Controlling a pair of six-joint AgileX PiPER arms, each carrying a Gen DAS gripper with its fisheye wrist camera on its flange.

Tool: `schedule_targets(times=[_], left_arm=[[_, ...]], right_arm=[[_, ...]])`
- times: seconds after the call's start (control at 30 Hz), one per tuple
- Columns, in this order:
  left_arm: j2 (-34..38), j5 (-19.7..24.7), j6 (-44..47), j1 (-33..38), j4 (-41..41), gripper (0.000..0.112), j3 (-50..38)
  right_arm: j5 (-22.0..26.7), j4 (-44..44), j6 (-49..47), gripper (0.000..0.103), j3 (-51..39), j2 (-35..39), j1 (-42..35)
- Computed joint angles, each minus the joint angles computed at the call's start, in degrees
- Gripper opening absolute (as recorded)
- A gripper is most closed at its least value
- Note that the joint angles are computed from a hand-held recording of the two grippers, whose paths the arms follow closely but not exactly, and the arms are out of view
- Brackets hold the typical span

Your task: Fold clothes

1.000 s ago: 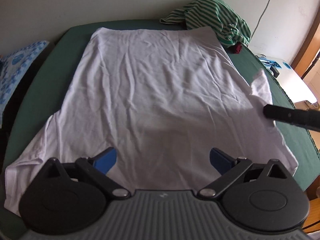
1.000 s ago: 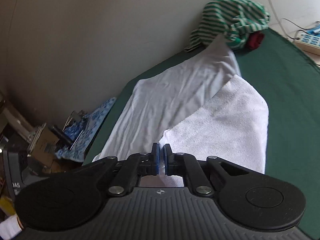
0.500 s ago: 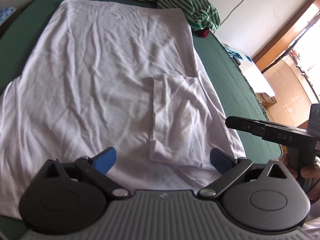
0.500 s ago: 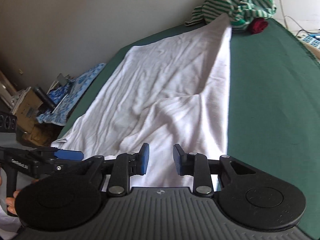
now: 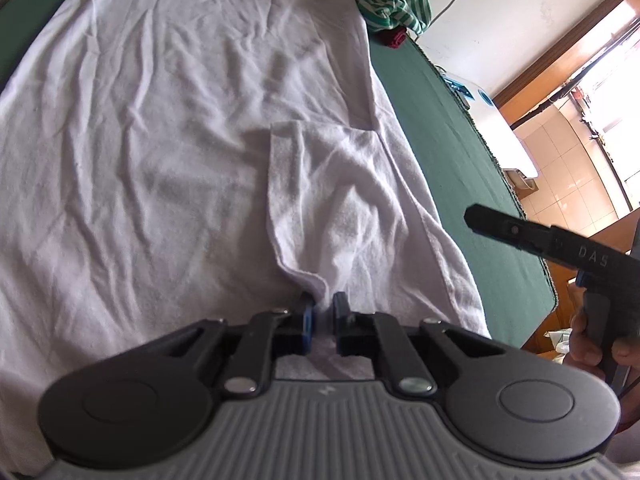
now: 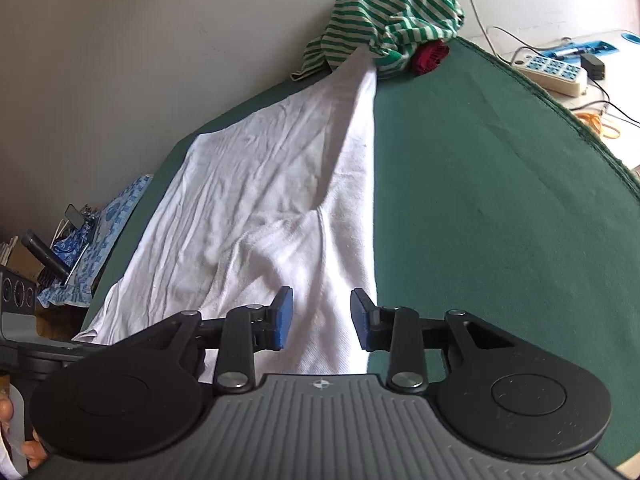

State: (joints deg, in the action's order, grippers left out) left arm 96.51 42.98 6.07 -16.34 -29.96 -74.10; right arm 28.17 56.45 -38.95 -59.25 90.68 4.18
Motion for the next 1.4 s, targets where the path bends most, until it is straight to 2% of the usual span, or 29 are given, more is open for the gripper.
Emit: schedule_targets(times=[0.07, 0.13, 0.2, 0.3, 0.4, 0.43, 0.53, 0.6, 0.7, 0.8, 1.0, 1.07, 1.17, 1.23, 1.3, 1.33, 1.37, 1.4], left_arm=[[-1.28, -1.73, -1.85, -1.95, 3.75, 0.006, 0.65], [-1.72, -2.69, -4.66, -3.93, 7.71, 0.006, 0.62], [-1.6, -3.23, -7.74, -5.76, 11.52, 0.006, 0.34], [-1.41, -3.56, -12.16, -7.98, 17.19, 0.006, 0.08], [-1.77, -3.85, -14.34, -8.96, 20.63, 0.006, 0.59], [-1.88, -4.05, -14.62, -9.11, 21.09, 0.006, 0.78], [-2.04, -4.83, -15.64, -9.62, 22.43, 0.006, 0.98], [-2.3, -5.6, -16.86, -9.98, 23.83, 0.006, 1.01], [-4.9, -7.29, -20.17, -9.58, 27.41, 0.006, 1.77], [-9.13, -6.71, -19.94, -7.32, 26.98, 0.006, 2.3], [-17.13, -3.76, -18.56, -3.88, 27.14, 0.006, 7.19], [-16.91, -3.31, -19.58, -4.04, 28.93, 0.006, 9.22], [-14.83, -3.39, -18.15, -2.91, 27.65, 0.006, 11.31], [-14.56, -3.99, -16.18, -2.06, 26.31, 0.006, 12.43], [-15.13, -5.2, -12.96, -0.7, 23.61, 0.006, 13.54], [-15.33, -5.62, -11.9, -0.21, 22.87, 0.006, 13.88], [-15.32, -5.86, -11.02, 0.34, 22.34, 0.006, 14.01], [-14.99, -5.86, -9.53, 1.27, 21.1, 0.006, 13.97]], right_arm=[[1.29, 1.93, -4.31, 0.043, -4.94, 3.22, 0.86], [2.65, 0.21, -6.81, 0.049, -11.85, 7.84, 3.08], [3.44, -3.16, -9.14, 0.049, -19.41, 13.24, 6.12], [5.73, -12.48, -4.97, 0.049, -29.18, 20.75, 9.86], [7.12, -18.16, -2.51, 0.046, -33.15, 24.71, 11.87], [6.58, -19.18, -2.58, 0.042, -33.08, 25.14, 12.33], [3.73, -25.02, 1.53, 0.005, -31.93, 24.95, 13.15], [6.17, -23.46, 3.33, 0.002, -33.24, 25.05, 11.94], [6.39, -20.11, 2.95, 0.002, -33.41, 23.38, 11.45], [8.14, -13.76, 1.05, 0.002, -35.32, 22.44, 11.57], [12.21, -1.33, -2.42, 0.003, -39.95, 26.06, 14.25], [12.17, -2.8, -2.08, 0.003, -40.67, 27.77, 16.04], [11.84, -9.34, 2.04, 0.01, -41.6, 29.52, 18.21], [11.32, -8.89, 2.37, 0.013, -38.96, 28.07, 17.34], [11.61, -0.79, -3.32, 0.023, -31.96, 23.23, 13.26], [11.98, 1.45, -5.86, 0.034, -27.93, 20.01, 11.2], [12.58, 1.4, -8.09, 0.041, -23.85, 16.29, 9.31], [13.44, 0.73, -9.79, 0.042, -20.32, 12.74, 7.35]])
